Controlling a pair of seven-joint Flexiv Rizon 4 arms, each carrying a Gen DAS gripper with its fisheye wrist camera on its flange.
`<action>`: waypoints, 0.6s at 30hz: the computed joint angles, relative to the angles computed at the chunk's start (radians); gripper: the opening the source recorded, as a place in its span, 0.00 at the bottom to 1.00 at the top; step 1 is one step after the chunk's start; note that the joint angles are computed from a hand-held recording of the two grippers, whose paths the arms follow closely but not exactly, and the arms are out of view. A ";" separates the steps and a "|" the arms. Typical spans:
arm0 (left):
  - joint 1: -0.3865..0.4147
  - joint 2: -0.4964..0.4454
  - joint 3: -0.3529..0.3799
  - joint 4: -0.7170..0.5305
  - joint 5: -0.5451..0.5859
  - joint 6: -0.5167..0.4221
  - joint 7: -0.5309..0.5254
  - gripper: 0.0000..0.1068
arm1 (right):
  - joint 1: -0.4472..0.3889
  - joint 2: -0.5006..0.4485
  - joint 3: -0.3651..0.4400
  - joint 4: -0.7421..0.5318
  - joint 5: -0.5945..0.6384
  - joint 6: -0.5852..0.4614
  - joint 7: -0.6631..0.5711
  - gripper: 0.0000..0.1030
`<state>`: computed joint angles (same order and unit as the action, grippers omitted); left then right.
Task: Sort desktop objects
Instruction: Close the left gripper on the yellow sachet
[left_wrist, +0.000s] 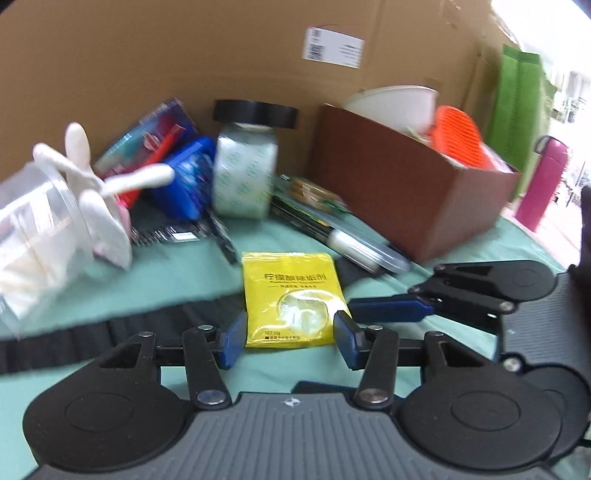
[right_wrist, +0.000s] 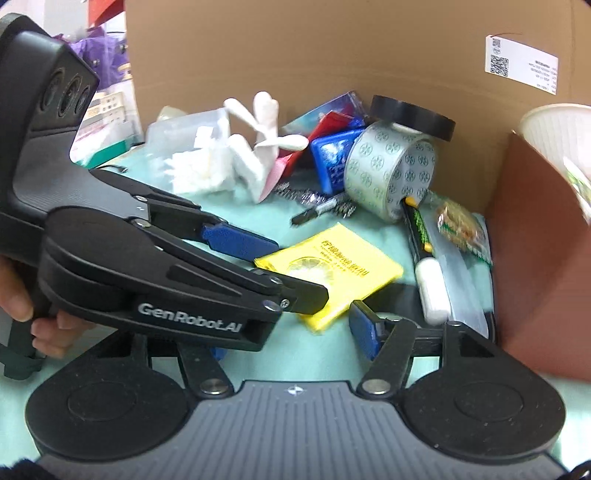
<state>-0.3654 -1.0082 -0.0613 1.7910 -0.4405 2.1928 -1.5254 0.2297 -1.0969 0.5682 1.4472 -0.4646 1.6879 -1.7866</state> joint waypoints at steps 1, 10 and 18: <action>-0.006 0.001 -0.004 0.007 -0.002 0.010 -0.007 0.49 | 0.000 0.016 -0.014 0.033 0.006 0.029 -0.002 0.62; -0.037 0.000 0.023 -0.042 -0.074 -0.065 -0.037 0.52 | -0.023 0.008 -0.006 0.035 -0.032 0.050 0.093 0.59; -0.113 0.006 0.064 -0.024 -0.209 -0.045 -0.057 0.26 | 0.078 0.059 -0.179 0.063 -0.016 0.134 0.178 0.31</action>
